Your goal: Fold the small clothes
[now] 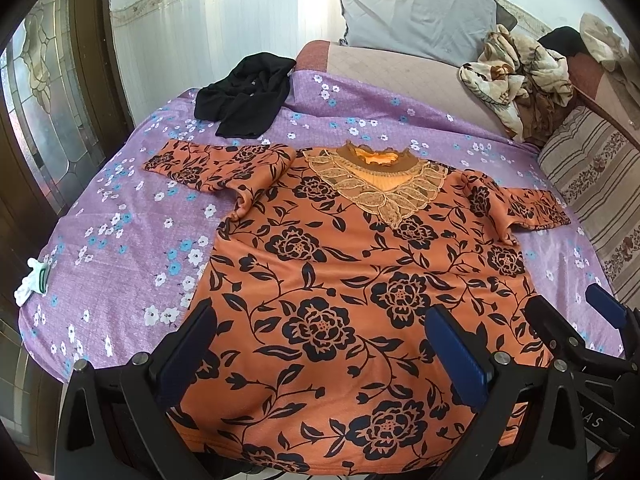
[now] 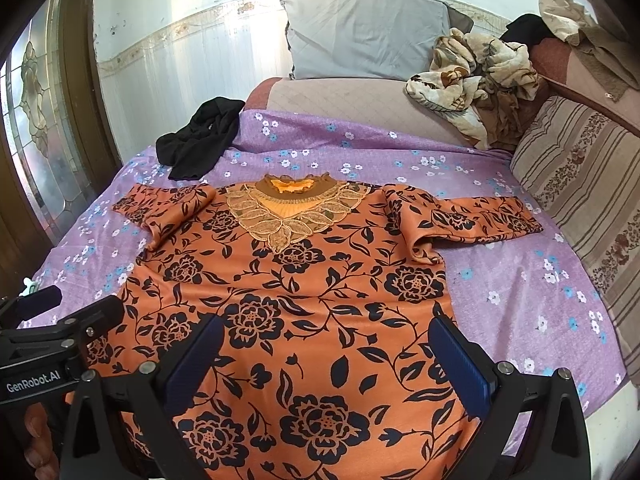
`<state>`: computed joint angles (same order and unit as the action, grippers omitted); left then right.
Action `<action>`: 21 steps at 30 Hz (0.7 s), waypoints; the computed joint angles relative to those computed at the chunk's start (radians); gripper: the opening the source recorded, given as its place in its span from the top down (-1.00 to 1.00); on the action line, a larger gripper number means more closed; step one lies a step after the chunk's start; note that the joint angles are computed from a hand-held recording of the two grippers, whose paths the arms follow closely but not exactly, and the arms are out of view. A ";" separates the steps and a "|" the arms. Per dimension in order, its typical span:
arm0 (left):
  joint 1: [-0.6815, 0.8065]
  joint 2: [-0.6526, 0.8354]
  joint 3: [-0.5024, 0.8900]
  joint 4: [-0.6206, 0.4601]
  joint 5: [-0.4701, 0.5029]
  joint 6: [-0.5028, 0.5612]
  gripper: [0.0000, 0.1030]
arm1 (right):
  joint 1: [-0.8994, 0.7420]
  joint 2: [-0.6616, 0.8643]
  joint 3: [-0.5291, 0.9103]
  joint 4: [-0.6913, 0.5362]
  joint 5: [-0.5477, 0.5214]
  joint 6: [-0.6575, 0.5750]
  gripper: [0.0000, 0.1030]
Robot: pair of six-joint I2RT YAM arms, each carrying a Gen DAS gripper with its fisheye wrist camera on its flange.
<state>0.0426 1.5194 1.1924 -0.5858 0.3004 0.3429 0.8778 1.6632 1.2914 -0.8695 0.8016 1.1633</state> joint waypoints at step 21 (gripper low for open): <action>-0.006 0.024 0.010 0.006 -0.008 -0.003 -1.00 | -0.021 0.008 -0.001 0.035 -0.012 -0.031 -1.00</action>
